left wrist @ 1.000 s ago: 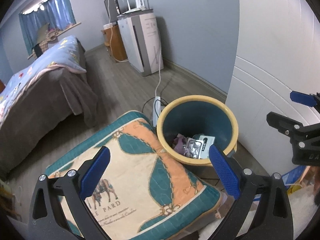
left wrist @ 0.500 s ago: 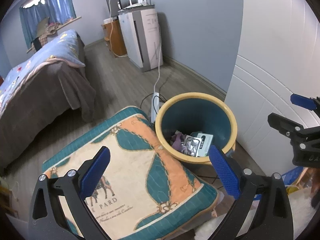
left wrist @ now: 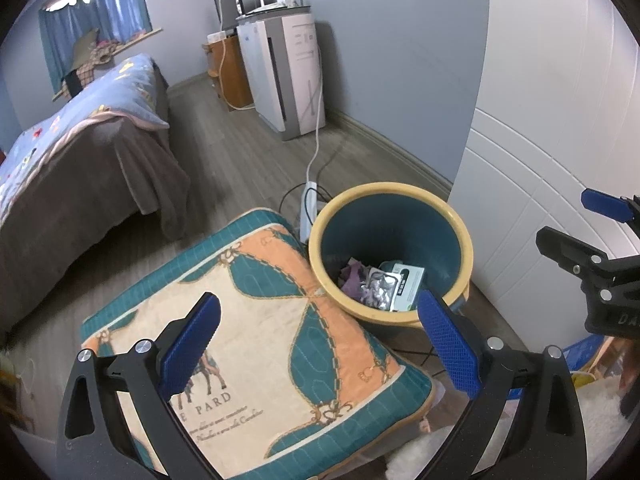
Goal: Collect trash
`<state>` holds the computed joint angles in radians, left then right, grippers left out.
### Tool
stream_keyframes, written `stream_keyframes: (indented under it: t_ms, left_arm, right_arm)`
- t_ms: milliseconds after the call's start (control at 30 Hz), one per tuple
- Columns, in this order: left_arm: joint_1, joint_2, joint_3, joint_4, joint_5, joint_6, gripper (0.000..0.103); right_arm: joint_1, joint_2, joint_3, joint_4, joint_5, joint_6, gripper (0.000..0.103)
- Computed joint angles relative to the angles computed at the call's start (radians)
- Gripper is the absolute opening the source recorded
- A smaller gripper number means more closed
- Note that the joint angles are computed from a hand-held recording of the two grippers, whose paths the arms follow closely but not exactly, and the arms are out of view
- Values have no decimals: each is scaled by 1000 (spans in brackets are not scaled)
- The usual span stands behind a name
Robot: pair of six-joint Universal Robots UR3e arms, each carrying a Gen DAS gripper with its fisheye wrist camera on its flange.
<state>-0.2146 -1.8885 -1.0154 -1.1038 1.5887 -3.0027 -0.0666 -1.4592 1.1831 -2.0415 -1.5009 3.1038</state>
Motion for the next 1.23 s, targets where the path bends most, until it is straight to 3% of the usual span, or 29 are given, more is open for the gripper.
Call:
stream_keyframes:
  t_ms: [833, 1067, 1233]
  left_arm:
    - [-2, 0, -3, -4, -7, 3, 98]
    - [11, -9, 20, -64, -56, 41, 98]
    - [2, 7, -7, -27, -57, 65, 98]
  right_arm:
    - [-5, 5, -12, 10, 4, -4, 97]
    - [-7, 6, -15, 13, 6, -7, 97]
    - [-14, -1, -7, 13, 12, -9, 97]
